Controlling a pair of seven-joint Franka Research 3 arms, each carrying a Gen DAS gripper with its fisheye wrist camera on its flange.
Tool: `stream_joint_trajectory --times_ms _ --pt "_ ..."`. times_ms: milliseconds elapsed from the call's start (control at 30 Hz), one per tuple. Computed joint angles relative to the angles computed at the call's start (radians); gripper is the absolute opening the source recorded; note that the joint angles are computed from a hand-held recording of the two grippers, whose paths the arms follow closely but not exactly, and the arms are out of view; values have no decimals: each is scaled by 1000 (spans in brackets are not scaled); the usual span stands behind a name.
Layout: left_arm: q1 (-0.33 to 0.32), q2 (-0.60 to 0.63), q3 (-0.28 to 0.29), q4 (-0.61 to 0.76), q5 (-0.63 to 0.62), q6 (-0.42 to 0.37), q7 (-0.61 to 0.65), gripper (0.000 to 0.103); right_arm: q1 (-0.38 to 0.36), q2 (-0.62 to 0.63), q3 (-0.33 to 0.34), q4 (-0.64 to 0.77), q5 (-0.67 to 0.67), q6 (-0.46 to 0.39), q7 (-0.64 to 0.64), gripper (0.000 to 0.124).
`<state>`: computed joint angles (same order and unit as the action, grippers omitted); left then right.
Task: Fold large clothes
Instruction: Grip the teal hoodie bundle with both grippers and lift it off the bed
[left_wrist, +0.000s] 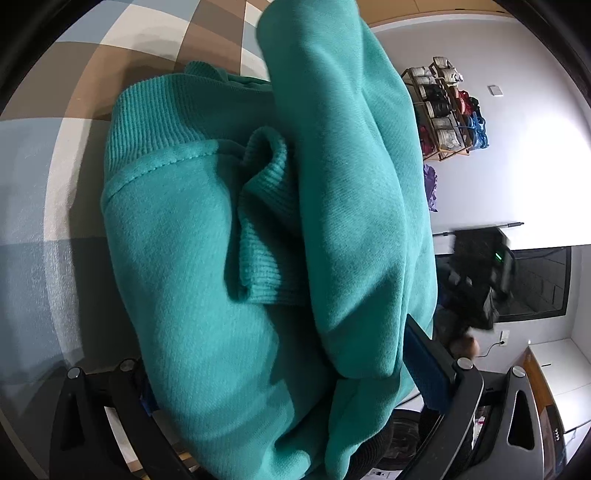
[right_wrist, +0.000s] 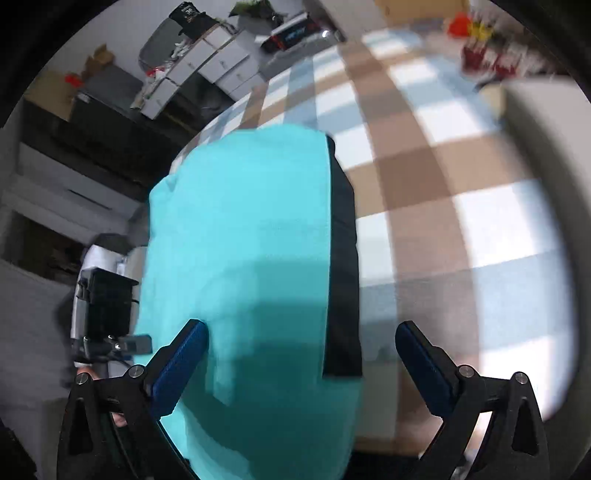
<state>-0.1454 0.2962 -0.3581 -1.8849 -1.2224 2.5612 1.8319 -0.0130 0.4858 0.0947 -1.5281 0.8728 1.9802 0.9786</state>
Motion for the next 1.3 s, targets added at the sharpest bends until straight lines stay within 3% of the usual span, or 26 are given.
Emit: stream_joint_trajectory --times_ms 67,167,200,333,500,600,733,867,967,1100,1300 --pt "0 6 -2 10 1 -11 1 101 -35 91 24 100 49 -118 22 103" --pt "5 11 -13 18 25 -11 -7 101 -66 176 49 181 83 -214 39 103" --pt "-1 -18 10 -18 3 -38 19 101 -71 168 55 160 96 -211 25 103" --pt "-15 -22 11 -12 83 -23 -8 97 -84 145 63 103 141 -207 -33 103" --pt "-12 -51 6 -40 70 -11 25 83 -55 27 37 -25 128 -147 -126 97" --pt "-18 -69 13 -57 73 -19 42 83 -43 -37 18 -99 111 -162 -164 97" --pt "-22 -68 19 -59 67 -24 47 83 -22 -33 3 -101 132 -148 -141 97" --pt "-21 -81 20 -62 42 -27 51 78 -8 -121 5 -205 200 -43 -210 89" --pt "-19 -114 28 -73 0 -47 94 76 -10 -175 4 -270 294 -29 -260 85" --pt "-36 -155 50 -70 38 -62 62 75 -7 -231 -23 -334 365 -64 -274 84" --pt "-65 -257 90 -60 222 -108 -119 75 17 -297 -41 -369 450 -109 -247 83"
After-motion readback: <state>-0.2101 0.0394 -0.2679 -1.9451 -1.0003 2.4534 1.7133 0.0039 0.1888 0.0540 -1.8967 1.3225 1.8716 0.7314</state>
